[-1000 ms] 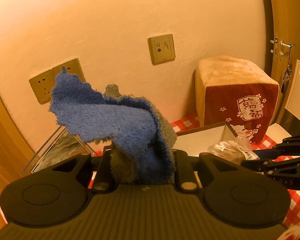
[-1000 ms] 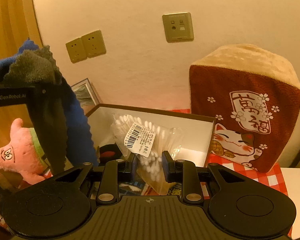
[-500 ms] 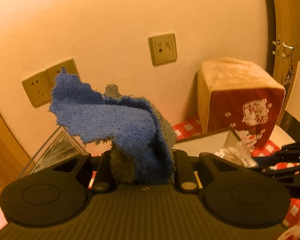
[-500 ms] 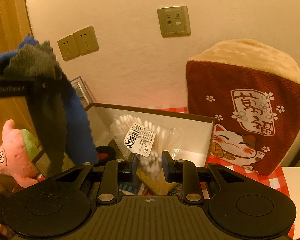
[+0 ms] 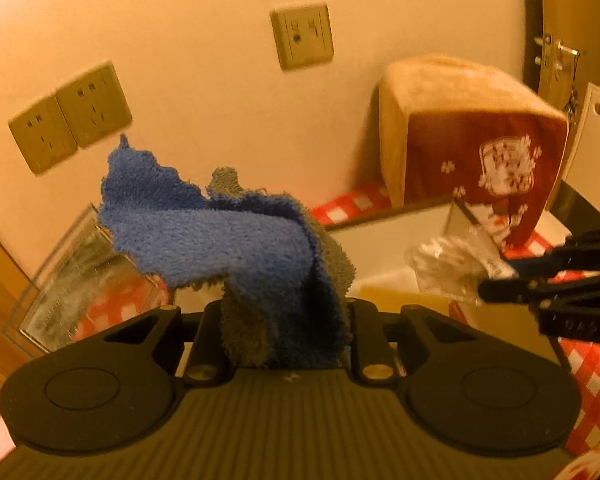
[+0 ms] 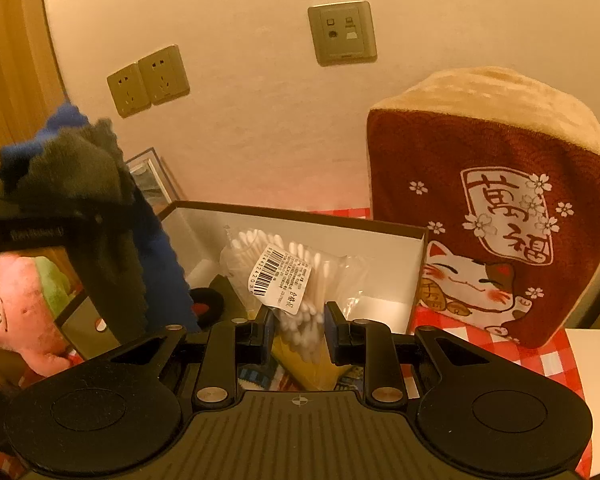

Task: Organize soft objects
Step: 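Lift and carry the cloths over the box with the left gripper while the right carries the swab bag, then open the left gripper to drop the cloths while the right drops the swab bag in the box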

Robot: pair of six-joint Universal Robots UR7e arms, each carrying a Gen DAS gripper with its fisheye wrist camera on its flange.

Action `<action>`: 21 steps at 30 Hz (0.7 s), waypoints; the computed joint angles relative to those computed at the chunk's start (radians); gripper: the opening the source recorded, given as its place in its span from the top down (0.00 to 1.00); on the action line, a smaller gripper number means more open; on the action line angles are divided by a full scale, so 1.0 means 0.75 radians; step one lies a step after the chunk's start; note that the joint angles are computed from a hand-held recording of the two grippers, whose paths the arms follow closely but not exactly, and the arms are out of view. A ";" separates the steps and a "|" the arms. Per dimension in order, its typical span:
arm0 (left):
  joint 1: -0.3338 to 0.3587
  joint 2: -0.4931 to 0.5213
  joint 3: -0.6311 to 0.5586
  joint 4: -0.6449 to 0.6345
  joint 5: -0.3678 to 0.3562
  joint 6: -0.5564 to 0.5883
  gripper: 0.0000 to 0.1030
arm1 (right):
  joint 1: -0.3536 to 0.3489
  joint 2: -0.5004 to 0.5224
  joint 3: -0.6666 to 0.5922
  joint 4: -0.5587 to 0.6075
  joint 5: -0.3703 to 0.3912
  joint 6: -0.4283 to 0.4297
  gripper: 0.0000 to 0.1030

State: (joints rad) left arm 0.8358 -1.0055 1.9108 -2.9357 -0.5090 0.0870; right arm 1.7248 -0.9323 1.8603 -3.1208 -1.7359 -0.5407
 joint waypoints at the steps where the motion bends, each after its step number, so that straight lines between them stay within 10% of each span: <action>1: 0.009 0.001 -0.003 0.038 -0.004 -0.030 0.76 | -0.001 0.001 -0.002 0.003 0.000 0.001 0.75; 11: 0.073 -0.058 -0.016 0.471 -0.105 -0.283 0.41 | -0.005 -0.001 0.006 0.020 0.004 -0.001 0.74; 21: 0.072 -0.179 0.070 0.560 -0.155 -0.458 0.40 | 0.007 0.006 0.007 0.052 0.015 -0.006 0.74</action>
State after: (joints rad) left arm 0.8895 -1.1401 1.9635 -2.5159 -0.6253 -0.2567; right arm 1.7302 -0.9280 1.8653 -3.0817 -1.7250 -0.5453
